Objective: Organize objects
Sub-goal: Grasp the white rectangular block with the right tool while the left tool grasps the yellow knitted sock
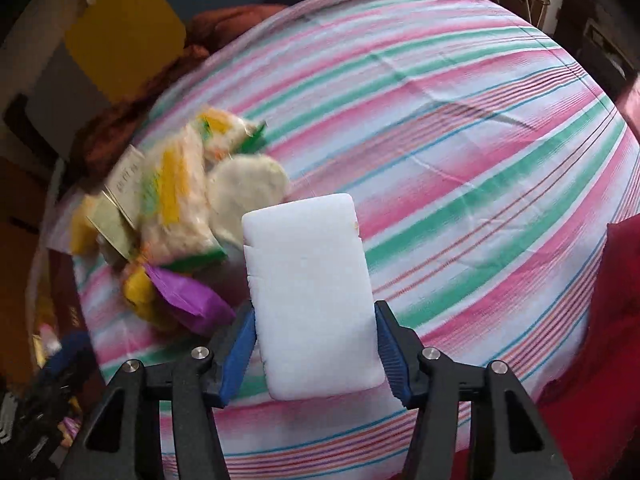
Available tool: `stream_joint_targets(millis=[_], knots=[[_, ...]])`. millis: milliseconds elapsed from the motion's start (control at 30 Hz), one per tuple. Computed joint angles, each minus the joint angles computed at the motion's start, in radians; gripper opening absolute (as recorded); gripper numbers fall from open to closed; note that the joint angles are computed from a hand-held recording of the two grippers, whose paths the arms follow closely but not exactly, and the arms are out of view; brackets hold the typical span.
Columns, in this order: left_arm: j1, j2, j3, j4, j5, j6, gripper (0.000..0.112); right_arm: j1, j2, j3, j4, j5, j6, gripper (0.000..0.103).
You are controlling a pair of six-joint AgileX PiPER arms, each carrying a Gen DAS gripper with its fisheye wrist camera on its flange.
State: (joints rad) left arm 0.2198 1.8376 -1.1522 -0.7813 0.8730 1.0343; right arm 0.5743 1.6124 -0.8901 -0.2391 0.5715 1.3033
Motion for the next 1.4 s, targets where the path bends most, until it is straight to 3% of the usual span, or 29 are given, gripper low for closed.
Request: stream_joint_targets(millis=[167,333,533,667,733,833,1167,1400], knots=[[-0.036,0.087,-0.079,-0.019,0.041,-0.12,0.068,0.024,-0.054,0.074,-0.258,-0.139,0.288,0.058],[-0.06,0.181,-0.164,-0.042,0.091,-0.24,0.068,-0.014,-0.066,0.078,-0.326,-0.171,0.323,0.058],[-0.099,0.249,-0.216,-0.058,0.083,-0.308,0.066,-0.028,-0.068,0.096,-0.382,-0.222,0.365,0.058],[-0.141,0.223,-0.186,-0.04,0.013,-0.262,0.064,-0.035,-0.048,0.09,-0.388,-0.25,0.36,0.058],[-0.147,0.206,-0.152,-0.047,-0.023,-0.207,0.046,-0.033,-0.051,0.094,-0.406,-0.251,0.379,0.058],[-0.126,0.183,-0.113,-0.061,-0.023,-0.126,0.038,-0.028,-0.064,0.107,-0.442,-0.251,0.419,0.058],[0.02,0.021,0.116,-0.09,-0.062,0.12,0.037,-0.016,-0.083,0.127,-0.563,-0.262,0.546,0.058],[0.1,-0.098,0.228,-0.129,-0.058,0.277,0.036,0.019,-0.122,0.155,-0.759,-0.246,0.75,0.058]])
